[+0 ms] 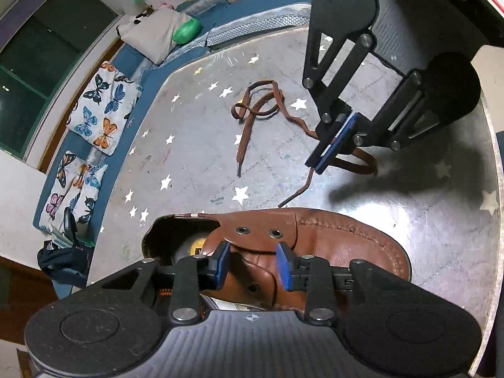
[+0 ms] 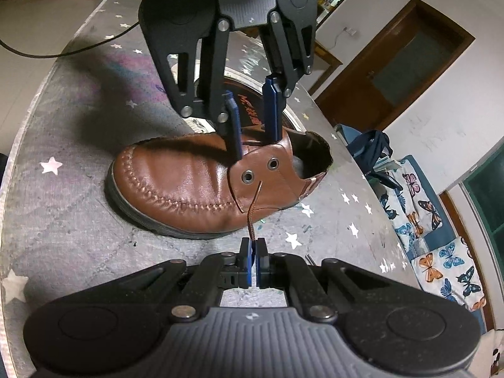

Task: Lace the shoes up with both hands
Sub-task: 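Push the lace tip into the eyelet with the right gripper while the left gripper holds the flap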

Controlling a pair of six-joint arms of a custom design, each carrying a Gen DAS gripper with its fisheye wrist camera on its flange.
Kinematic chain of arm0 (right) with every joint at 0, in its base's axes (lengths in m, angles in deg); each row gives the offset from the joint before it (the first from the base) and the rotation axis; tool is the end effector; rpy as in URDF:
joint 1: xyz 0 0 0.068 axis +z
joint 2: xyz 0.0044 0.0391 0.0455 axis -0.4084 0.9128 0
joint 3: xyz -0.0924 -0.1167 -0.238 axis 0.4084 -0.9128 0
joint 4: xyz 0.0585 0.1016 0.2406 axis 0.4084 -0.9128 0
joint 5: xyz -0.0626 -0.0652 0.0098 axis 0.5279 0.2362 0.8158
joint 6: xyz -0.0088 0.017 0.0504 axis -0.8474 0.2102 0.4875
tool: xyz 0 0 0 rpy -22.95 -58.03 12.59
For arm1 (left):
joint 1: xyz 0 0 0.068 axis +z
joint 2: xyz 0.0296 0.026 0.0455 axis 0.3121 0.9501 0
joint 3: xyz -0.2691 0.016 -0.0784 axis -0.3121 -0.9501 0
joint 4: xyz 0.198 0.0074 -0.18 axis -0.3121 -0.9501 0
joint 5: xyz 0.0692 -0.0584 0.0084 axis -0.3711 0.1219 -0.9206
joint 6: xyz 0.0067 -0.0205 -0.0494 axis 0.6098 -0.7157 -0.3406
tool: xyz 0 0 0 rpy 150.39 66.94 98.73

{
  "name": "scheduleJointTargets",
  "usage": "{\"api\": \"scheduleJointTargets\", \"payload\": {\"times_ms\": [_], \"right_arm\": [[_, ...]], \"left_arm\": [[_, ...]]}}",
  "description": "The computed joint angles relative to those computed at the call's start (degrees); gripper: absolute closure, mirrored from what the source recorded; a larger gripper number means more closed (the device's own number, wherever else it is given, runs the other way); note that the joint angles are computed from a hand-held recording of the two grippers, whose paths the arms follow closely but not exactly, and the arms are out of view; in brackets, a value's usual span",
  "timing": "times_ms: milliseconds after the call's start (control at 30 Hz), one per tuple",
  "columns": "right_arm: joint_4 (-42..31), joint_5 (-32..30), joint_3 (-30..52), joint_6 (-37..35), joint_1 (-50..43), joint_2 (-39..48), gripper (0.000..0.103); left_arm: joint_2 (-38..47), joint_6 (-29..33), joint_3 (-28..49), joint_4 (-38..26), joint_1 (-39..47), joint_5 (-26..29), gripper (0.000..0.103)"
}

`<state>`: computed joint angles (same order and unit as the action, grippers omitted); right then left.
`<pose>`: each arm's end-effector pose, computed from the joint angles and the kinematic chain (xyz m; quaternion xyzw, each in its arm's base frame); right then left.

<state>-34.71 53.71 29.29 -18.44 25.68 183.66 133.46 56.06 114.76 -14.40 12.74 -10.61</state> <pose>0.1790 0.1917 0.0096 -0.4981 0.7605 -0.0859 0.4078 0.3183 -0.0417 0.0372 0.6733 0.6631 0.0496 0.3233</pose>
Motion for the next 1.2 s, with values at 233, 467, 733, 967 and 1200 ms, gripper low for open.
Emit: {"api": "scheduleJointTargets", "payload": {"times_ms": [233,467,733,967,1200], "right_arm": [[-0.17,-0.33,0.16,-1.23,-0.32,-0.04,0.101],[0.89,-0.56,-0.31,-1.71,-0.68,0.44,0.101],[1.61,-1.20,0.13,-3.50,-1.03,1.61,0.101],[1.48,-1.79,0.77,-4.69,-1.59,1.95,0.101],[1.42,-1.88,1.01,-5.84,-2.16,2.11,0.101]], "left_arm": [[-1.61,1.33,0.49,-2.51,-0.06,-0.55,0.075],[-0.62,2.51,1.28,-4.05,-0.51,-1.79,0.075],[-0.95,2.84,0.76,-3.51,-0.59,-2.92,0.076],[-0.53,2.16,0.57,-2.73,-0.44,-1.95,0.076],[-0.59,1.78,0.25,-2.22,-1.12,-0.77,0.076]]}}
